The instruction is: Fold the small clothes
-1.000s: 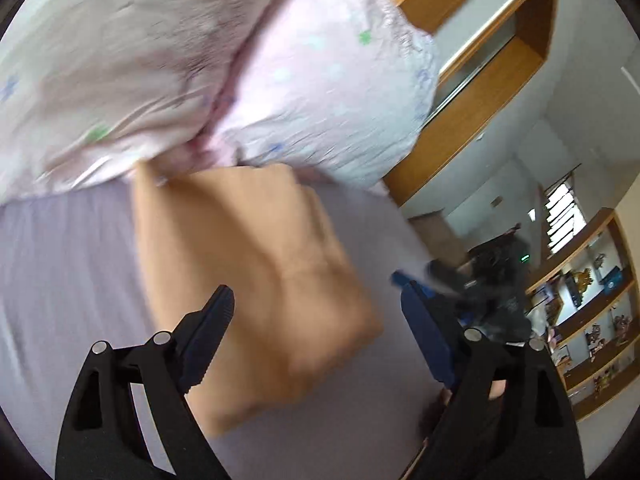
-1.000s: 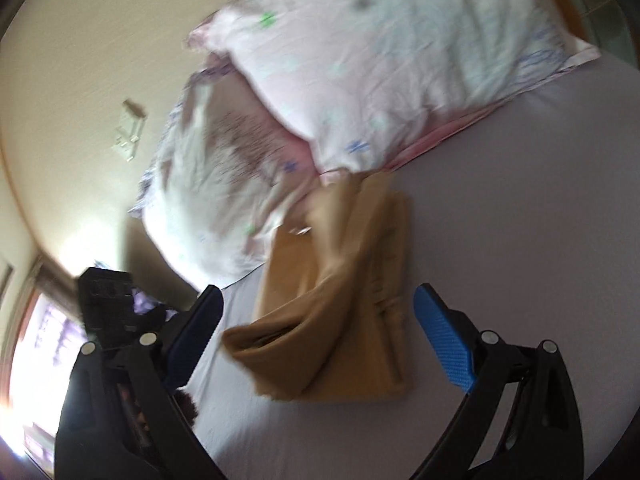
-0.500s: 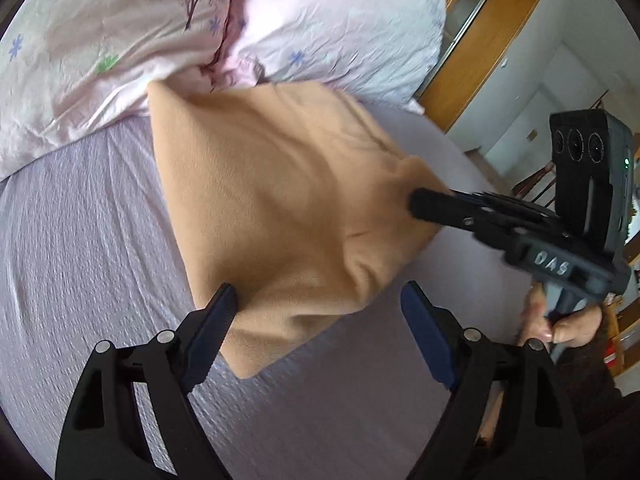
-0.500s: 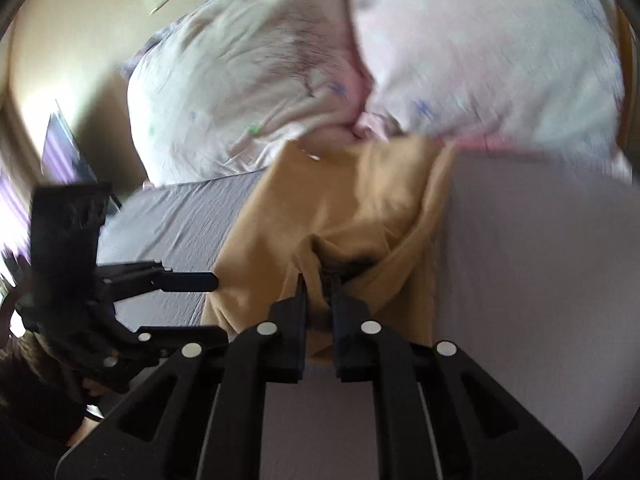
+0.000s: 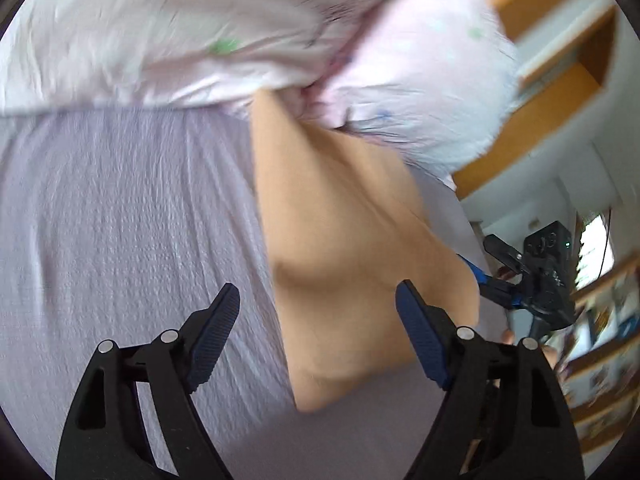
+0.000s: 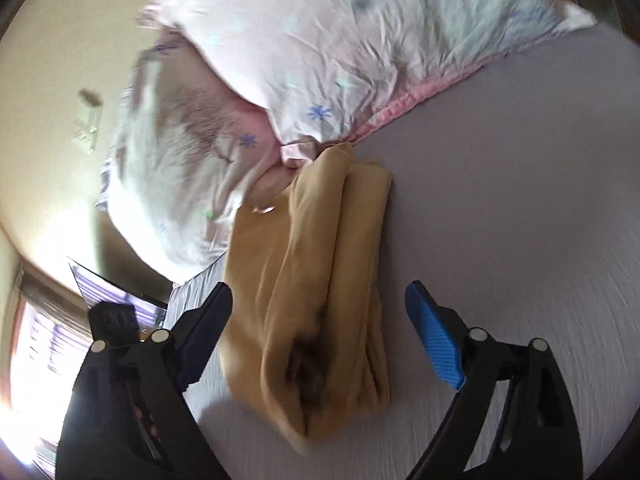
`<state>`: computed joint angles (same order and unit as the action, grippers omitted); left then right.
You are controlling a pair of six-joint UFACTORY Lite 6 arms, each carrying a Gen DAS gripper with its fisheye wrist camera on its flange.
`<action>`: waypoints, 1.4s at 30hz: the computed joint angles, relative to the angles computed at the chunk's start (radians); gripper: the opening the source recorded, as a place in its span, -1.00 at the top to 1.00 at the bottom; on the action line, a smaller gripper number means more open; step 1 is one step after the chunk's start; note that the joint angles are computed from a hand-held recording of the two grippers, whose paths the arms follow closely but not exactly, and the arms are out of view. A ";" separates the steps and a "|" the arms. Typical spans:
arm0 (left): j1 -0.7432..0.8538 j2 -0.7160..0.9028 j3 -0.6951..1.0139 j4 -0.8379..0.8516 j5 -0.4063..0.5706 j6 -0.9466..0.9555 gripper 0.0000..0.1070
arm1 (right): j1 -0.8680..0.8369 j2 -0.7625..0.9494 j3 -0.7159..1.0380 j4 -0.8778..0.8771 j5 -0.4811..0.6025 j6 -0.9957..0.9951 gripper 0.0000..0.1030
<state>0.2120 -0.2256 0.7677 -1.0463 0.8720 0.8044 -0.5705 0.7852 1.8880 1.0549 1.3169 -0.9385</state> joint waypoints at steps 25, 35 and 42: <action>-0.133 0.447 0.276 -0.213 -0.063 0.029 0.19 | 0.101 0.383 0.500 -0.039 0.104 0.265 0.44; 0.185 0.167 0.105 -0.066 0.087 0.127 0.34 | 0.258 0.017 -0.072 0.079 0.027 -0.035 0.53; 0.360 0.052 0.049 0.016 0.095 0.131 0.27 | 0.271 -0.364 -0.477 0.115 -0.234 -0.201 0.05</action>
